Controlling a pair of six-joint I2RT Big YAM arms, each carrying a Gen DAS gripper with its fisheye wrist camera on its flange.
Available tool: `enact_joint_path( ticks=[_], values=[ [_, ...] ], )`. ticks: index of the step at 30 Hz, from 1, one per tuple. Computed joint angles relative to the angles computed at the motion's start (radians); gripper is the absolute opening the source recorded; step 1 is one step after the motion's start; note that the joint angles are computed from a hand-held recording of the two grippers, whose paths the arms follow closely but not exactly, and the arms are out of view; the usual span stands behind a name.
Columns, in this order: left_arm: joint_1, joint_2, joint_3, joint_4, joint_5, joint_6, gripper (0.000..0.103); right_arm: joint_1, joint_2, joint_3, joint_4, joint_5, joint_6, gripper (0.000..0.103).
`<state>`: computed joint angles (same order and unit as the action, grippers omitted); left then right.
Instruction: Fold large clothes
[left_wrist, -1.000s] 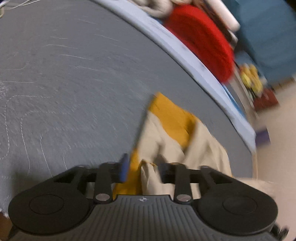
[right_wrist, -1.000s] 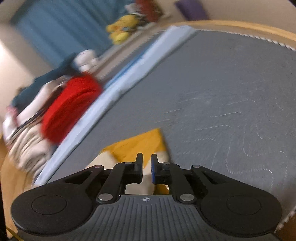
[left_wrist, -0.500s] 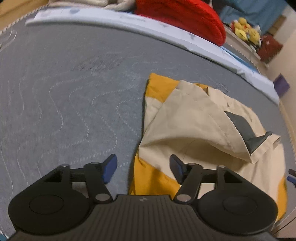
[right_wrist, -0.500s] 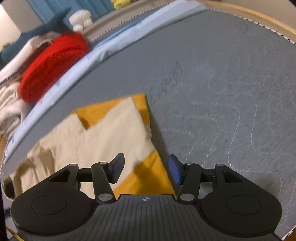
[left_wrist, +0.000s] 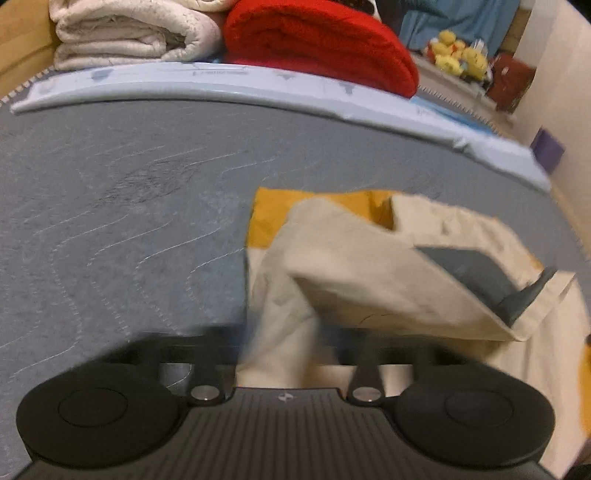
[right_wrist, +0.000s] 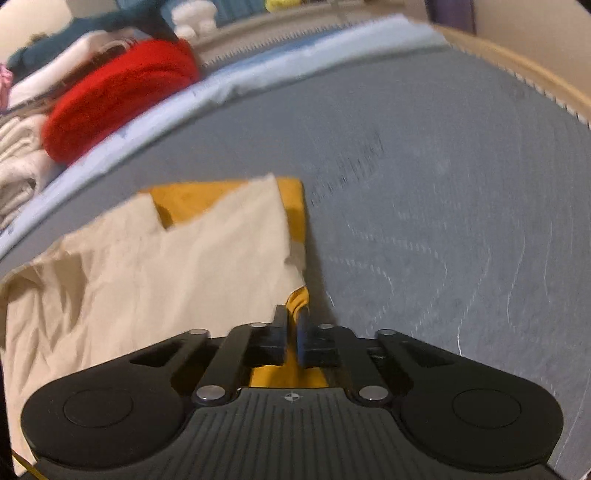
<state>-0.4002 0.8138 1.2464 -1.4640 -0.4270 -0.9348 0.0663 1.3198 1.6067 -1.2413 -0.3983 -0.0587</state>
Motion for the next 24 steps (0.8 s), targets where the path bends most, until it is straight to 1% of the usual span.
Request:
enact_joint_path(
  ticks=[1, 3, 4, 6, 7, 8, 9, 10, 11, 12, 13, 14, 15, 17, 19, 20, 23, 24],
  values=[
    [0.007, -0.008, 0.002, 0.020, -0.021, 0.004, 0.000, -0.001, -0.006, 0.001, 0.021, -0.015, 0.010, 0.001],
    [0.000, -0.028, 0.017, 0.048, -0.119, -0.018, 0.000, -0.007, -0.033, -0.009, 0.112, -0.036, 0.074, 0.001],
    [-0.004, -0.042, 0.023, 0.063, -0.172, -0.052, 0.000, -0.012, -0.048, -0.019, 0.172, -0.046, 0.122, 0.001],
    [0.010, -0.082, 0.012, 0.122, -0.225, -0.114, 0.000, -0.019, -0.075, -0.045, 0.311, -0.078, 0.233, 0.001],
    [0.014, -0.083, 0.013, 0.124, -0.246, -0.139, 0.000, -0.015, -0.081, -0.054, 0.359, -0.081, 0.266, 0.001],
    [0.016, -0.066, 0.021, 0.101, -0.261, -0.150, 0.000, 0.001, -0.081, -0.061, 0.394, -0.056, 0.282, 0.001],
    [0.026, -0.039, 0.032, 0.067, -0.256, -0.149, 0.002, 0.020, -0.074, -0.059, 0.395, -0.018, 0.282, 0.001],
    [0.045, -0.014, 0.040, 0.039, -0.227, -0.150, 0.006, 0.039, -0.058, -0.049, 0.371, 0.022, 0.280, 0.003],
    [0.074, -0.006, 0.035, 0.040, -0.171, -0.142, 0.012, 0.058, -0.026, -0.022, 0.309, 0.061, 0.278, 0.010],
    [0.106, -0.009, 0.022, 0.060, -0.095, -0.128, 0.030, 0.067, 0.002, 0.001, 0.246, 0.084, 0.280, 0.010],
    [0.122, -0.014, 0.010, 0.069, -0.048, -0.126, 0.046, 0.073, 0.027, 0.020, 0.193, 0.094, 0.280, 0.011],
    [0.128, -0.013, 0.005, 0.063, -0.025, -0.123, 0.050, 0.075, 0.058, 0.046, 0.115, 0.101, 0.277, 0.011],
    [0.134, -0.007, 0.003, 0.046, -0.003, -0.111, 0.051, 0.073, 0.078, 0.062, 0.065, 0.104, 0.277, 0.011],
    [0.165, -0.010, -0.012, 0.015, 0.063, -0.094, 0.051, 0.070, 0.105, 0.082, -0.004, 0.107, 0.266, 0.014],
    [0.200, -0.012, -0.028, -0.019, 0.113, -0.128, 0.051, 0.068, 0.107, 0.082, -0.019, 0.107, 0.244, 0.017],
    [0.211, -0.019, -0.038, -0.020, 0.130, -0.150, 0.051, 0.068, 0.104, 0.079, -0.021, 0.107, 0.224, 0.019],
    [0.232, -0.038, -0.059, 0.024, 0.181, -0.149, 0.049, 0.068, 0.096, 0.081, -0.038, 0.112, 0.175, 0.019],
    [0.230, -0.041, -0.063, 0.039, 0.192, -0.142, 0.038, 0.072, 0.088, 0.076, -0.041, 0.111, 0.157, 0.018]
  ],
)
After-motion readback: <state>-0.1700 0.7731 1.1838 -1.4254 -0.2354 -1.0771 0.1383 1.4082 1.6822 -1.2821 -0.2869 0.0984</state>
